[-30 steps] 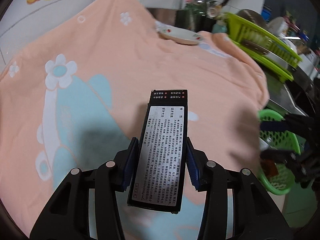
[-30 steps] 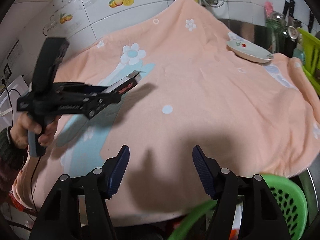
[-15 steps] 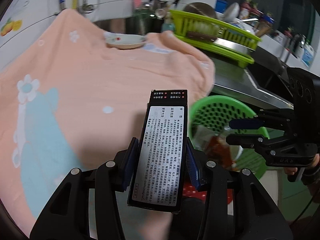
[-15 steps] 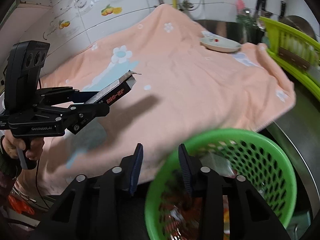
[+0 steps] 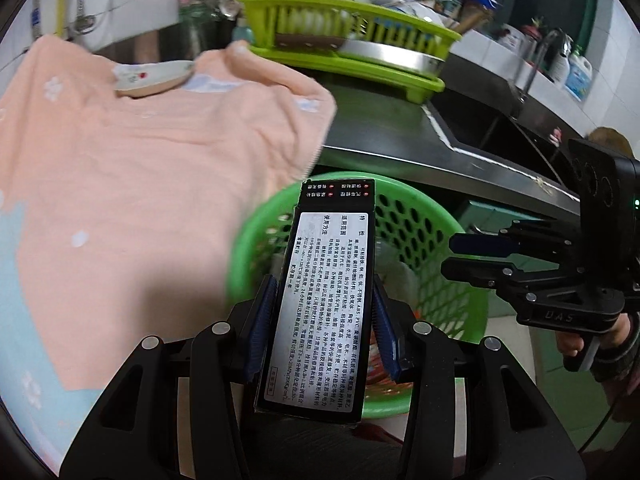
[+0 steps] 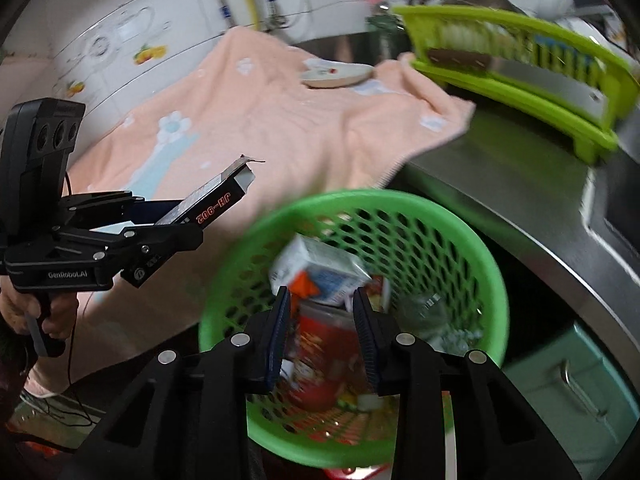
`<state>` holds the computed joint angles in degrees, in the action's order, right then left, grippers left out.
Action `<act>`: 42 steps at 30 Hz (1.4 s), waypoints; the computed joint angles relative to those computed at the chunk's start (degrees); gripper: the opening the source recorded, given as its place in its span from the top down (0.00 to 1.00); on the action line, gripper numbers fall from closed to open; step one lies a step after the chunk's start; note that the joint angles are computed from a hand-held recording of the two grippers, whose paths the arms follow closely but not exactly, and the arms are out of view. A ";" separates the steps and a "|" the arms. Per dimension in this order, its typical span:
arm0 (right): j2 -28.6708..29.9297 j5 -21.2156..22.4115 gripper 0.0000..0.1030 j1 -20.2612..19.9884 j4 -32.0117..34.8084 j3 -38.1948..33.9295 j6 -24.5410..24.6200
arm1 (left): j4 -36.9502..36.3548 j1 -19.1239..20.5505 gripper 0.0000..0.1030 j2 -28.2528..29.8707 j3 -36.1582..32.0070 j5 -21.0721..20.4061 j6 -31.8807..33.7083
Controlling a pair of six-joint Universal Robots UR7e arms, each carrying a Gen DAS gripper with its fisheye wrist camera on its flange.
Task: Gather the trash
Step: 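Carry the black packet with the left gripper over the green basket, then open the left gripper to drop the packet into the basket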
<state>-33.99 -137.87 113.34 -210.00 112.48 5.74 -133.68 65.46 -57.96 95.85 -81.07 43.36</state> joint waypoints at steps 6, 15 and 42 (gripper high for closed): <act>-0.76 -1.36 0.69 -0.59 -2.45 3.40 2.95 | 0.02 -1.27 0.55 1.01 1.37 -0.32 -1.31; -1.10 -2.85 0.64 -0.49 -4.29 5.40 4.81 | 0.20 -1.94 0.38 2.28 2.12 -0.39 -4.27; 1.44 -0.72 0.46 2.09 0.82 -0.62 6.51 | -11.62 0.91 0.05 -5.39 4.92 4.56 -4.58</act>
